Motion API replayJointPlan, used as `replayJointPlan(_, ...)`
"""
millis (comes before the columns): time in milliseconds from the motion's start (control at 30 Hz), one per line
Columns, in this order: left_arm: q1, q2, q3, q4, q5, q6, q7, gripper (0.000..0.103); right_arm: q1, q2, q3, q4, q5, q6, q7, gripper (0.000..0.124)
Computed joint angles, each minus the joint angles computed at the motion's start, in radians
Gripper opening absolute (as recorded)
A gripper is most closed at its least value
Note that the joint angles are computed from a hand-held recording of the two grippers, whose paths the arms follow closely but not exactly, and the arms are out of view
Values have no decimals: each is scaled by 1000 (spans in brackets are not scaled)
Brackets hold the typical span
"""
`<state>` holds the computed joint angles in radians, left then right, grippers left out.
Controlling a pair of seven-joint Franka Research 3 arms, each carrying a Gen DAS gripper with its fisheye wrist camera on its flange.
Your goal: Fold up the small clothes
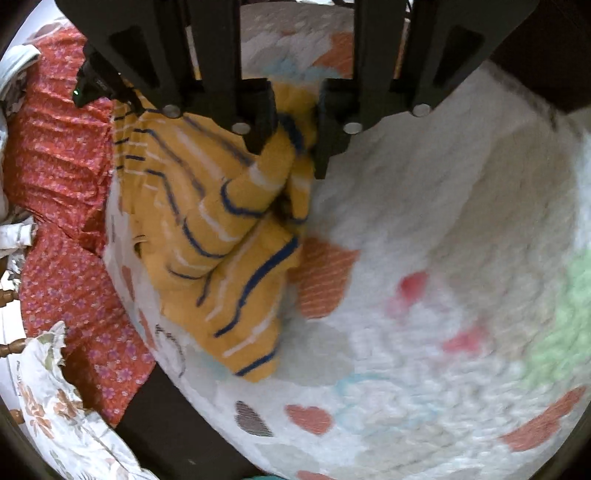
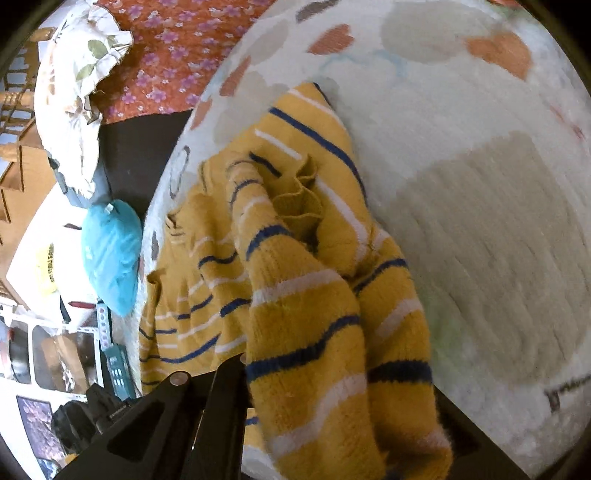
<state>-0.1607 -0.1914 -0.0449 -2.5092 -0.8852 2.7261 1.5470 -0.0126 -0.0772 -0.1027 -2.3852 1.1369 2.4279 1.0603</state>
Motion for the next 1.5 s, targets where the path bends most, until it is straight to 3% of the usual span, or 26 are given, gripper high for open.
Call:
replayJointPlan(133, -1, -105, 6, -105, 40, 94, -51, 32, -2, -93, 5, -87, -73, 107, 53, 35)
replayJointPlan(267, 98, -181, -75, -176, 296, 179, -256, 32, -1, -220, 32, -160, -240, 238, 152, 37)
replayJointPlan(333, 80, -185, -61, -179, 334, 206, -266, 32, 14, -280, 54, -184, -303, 314, 192, 37)
replayJointPlan(400, -6, -158, 10, -154, 308, 214, -212, 33, 58, -310, 71, -178, -335, 363, 198, 37)
replayJointPlan(467, -123, -124, 109, -118, 238, 188, -121, 34, 142, -282, 61, -121, -344, 327, 154, 37)
replayJointPlan(500, -150, -96, 134, -88, 214, 146, -89, 34, 169, -254, 64, -89, -359, 305, 151, 37)
replayJointPlan(600, -114, -22, 113, -26, 209, 25, -97, 33, 241, -112, 95, 43, -405, 233, 124, 29)
replayJointPlan(700, -91, 13, 114, -2, 111, -50, -43, 34, 266, 68, 162, 198, -581, 239, 229, 21)
replayJointPlan(900, -22, 5, 71, -7, 25, -86, 33, 34, 323, 315, 191, 468, -768, 158, 360, 21)
replayJointPlan(1100, 40, 5, 31, -1, -19, -122, 62, 35, 373, 442, 210, 628, -817, 142, 387, 23)
replayJointPlan(1267, 56, -4, 10, -7, 3, -111, 45, 35, 374, 567, 232, 816, -787, 5, 430, 23)
replayJointPlan(1400, 54, -32, 11, -32, 21, -79, 24, 35, 317, 512, 289, 775, -628, 83, 320, 23)
replayJointPlan(1500, 52, -48, 14, -44, 49, -59, -7, 35, 308, 408, 260, 666, -598, 157, 289, 23)
